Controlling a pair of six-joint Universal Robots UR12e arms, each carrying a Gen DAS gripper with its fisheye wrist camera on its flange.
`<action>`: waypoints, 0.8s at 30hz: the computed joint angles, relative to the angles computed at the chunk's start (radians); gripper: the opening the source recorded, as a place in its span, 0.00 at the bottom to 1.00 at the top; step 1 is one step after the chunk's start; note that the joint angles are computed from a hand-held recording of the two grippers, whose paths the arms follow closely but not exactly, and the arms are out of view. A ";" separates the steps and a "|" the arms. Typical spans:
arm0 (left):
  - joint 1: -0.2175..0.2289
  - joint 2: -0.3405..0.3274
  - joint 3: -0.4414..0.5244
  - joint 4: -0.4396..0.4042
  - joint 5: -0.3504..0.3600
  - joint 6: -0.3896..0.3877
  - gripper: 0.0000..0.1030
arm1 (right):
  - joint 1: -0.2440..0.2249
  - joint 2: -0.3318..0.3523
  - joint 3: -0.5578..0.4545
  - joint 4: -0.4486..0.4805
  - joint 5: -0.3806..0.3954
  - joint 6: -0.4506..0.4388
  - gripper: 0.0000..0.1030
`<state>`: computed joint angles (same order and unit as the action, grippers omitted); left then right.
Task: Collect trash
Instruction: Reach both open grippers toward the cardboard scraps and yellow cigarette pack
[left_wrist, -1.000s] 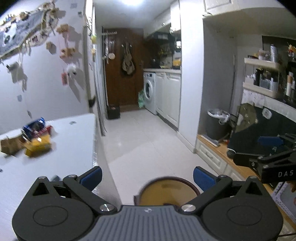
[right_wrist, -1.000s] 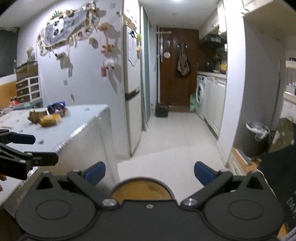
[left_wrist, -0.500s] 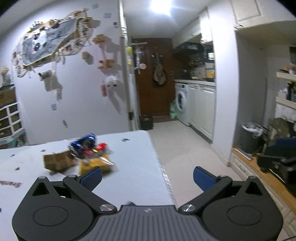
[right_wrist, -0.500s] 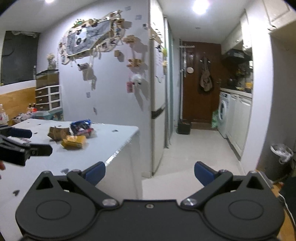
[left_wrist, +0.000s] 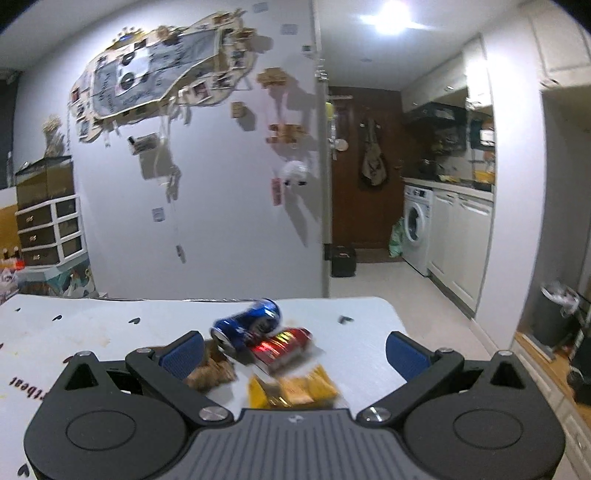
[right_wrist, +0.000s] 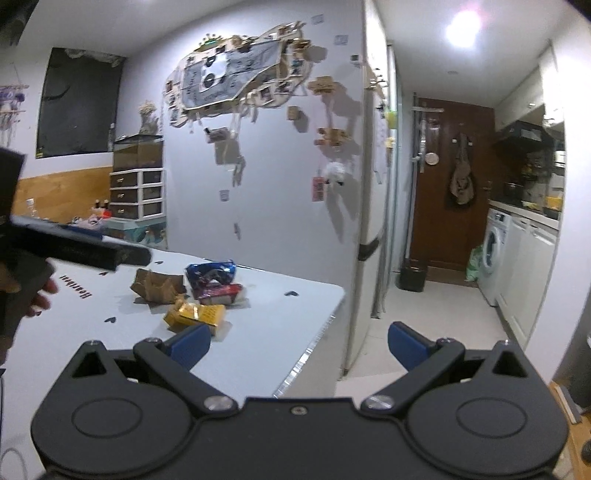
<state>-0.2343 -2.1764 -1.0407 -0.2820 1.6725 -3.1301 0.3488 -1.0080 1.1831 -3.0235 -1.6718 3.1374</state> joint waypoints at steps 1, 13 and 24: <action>0.004 -0.011 0.016 -0.004 0.003 -0.010 1.00 | 0.002 0.012 -0.021 0.009 0.009 -0.006 1.00; 0.065 -0.148 0.206 -0.121 -0.003 -0.214 1.00 | 0.003 0.155 -0.272 0.172 0.125 0.069 1.00; 0.099 -0.178 0.248 -0.207 -0.067 -0.226 1.00 | 0.035 0.361 -0.669 0.482 0.079 0.254 1.00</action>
<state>-0.1354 -2.3542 -0.7930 -0.4892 1.6051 -3.3563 0.3840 -0.6466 0.5139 -2.5419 -1.5924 3.3913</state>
